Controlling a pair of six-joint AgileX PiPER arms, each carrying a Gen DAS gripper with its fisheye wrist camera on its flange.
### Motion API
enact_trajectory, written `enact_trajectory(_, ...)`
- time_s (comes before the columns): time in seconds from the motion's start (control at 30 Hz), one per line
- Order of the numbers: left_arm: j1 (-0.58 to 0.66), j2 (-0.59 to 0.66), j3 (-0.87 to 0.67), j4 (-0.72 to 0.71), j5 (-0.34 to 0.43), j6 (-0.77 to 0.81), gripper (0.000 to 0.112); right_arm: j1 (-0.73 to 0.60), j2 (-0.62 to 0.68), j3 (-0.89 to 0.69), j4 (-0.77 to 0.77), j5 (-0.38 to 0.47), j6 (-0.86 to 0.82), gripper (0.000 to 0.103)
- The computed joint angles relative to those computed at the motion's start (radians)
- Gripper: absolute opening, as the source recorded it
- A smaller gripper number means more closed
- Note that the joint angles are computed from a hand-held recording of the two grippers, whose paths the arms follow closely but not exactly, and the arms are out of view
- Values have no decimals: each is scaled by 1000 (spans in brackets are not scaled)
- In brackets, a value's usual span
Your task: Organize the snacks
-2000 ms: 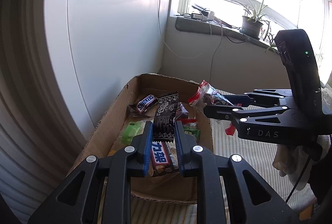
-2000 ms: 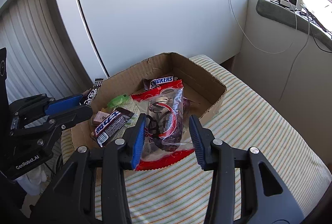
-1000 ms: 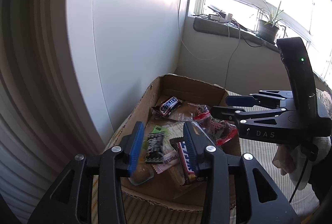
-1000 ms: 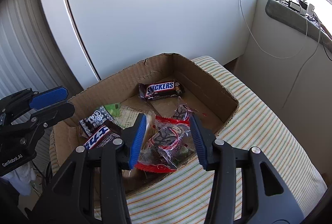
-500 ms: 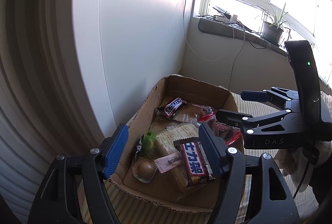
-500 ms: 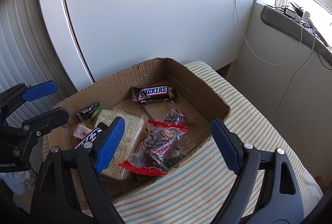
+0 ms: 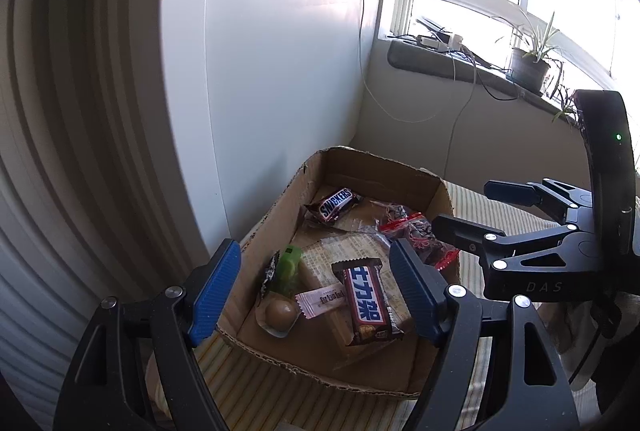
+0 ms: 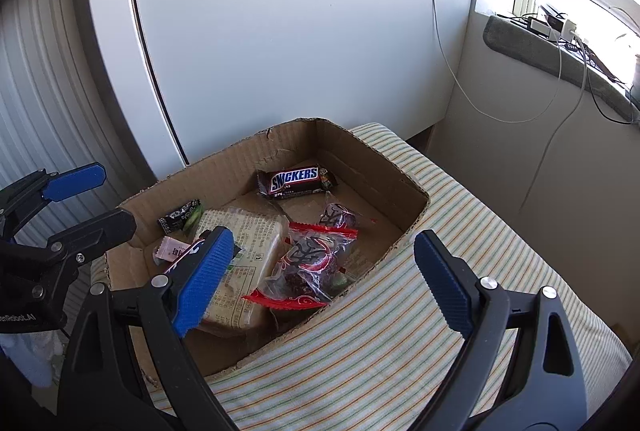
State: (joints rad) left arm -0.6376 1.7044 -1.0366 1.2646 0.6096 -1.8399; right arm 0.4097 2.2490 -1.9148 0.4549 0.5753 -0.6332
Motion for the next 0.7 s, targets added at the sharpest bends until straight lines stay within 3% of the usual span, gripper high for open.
enact_trajectory(0.37, -50, -17, 1, -14, 69, -13, 77, -3, -152, 235, 74, -159, -43, 94)
enact_trajectory(0.7, -80, -32, 3, -12, 109, -22, 78, -20, -235, 343, 174, -202, -139, 102)
